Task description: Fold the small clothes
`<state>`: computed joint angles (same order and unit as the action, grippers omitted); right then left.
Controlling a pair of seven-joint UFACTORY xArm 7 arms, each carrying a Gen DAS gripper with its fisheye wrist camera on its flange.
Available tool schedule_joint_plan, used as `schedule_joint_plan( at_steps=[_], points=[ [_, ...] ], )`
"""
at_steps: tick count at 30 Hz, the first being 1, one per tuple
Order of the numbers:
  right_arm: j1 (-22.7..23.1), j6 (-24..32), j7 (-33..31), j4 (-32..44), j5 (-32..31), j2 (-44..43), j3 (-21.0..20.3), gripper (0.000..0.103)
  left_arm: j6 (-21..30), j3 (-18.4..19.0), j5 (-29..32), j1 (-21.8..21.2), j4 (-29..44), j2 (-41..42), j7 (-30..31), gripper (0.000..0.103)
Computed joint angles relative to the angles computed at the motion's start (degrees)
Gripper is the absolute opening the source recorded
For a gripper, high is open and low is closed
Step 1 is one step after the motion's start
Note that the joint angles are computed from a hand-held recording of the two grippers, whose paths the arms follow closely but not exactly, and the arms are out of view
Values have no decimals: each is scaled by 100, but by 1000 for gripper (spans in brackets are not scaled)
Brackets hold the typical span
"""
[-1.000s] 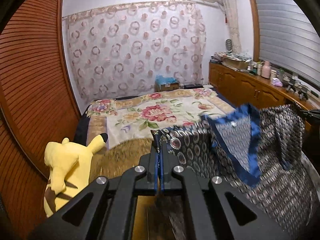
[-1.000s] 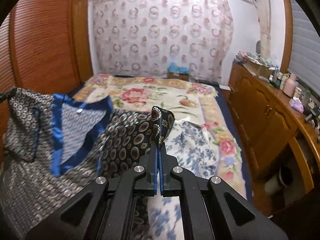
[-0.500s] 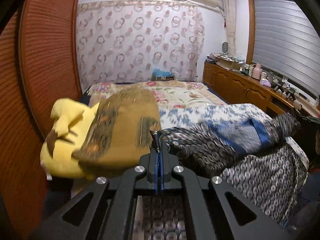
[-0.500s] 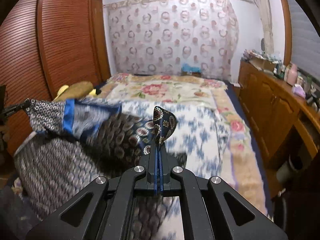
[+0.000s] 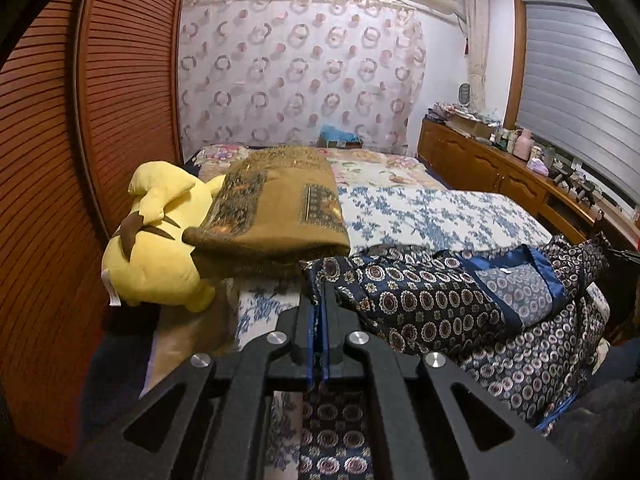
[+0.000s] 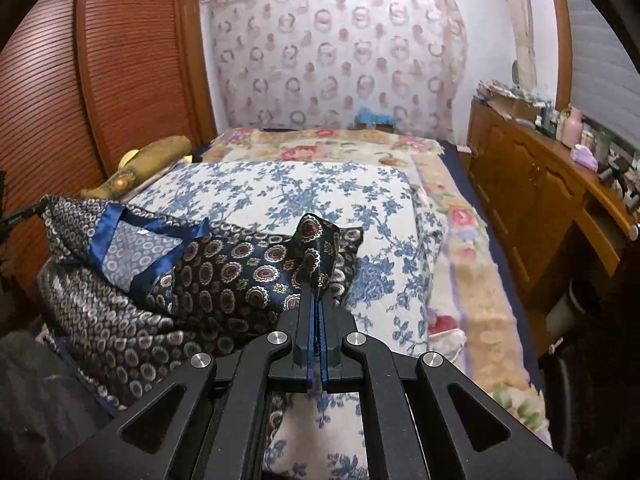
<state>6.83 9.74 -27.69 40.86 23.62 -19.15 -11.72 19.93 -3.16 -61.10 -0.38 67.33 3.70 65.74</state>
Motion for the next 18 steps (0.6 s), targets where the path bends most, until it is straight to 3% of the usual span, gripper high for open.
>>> schedule_joint_plan(
  at_steps=[4,7,8,11,13,16,18],
  points=[
    [-308,-44,338,-122,-386,103,314,0,138,28,219,62,87,74,-230,4],
    [-440,-88,536,-89,-597,153,403,3,182,11,-96,127,120,-1,46,15],
    [-466,-99,595,-45,-657,171,425,6,193,19,-171,128,121,-33,111,23],
    [-608,-159,830,76,-918,212,530,27,161,46,-138,94,228,-32,144,35],
    [-501,-174,774,218,-900,272,437,31,176,43,20,71,369,49,46,38],
    [-472,-195,739,447,-961,447,423,45,294,-13,120,86,652,263,-23,53],
    [-415,-182,638,621,-895,616,373,49,337,-70,366,73,860,443,-221,54]
  ],
)
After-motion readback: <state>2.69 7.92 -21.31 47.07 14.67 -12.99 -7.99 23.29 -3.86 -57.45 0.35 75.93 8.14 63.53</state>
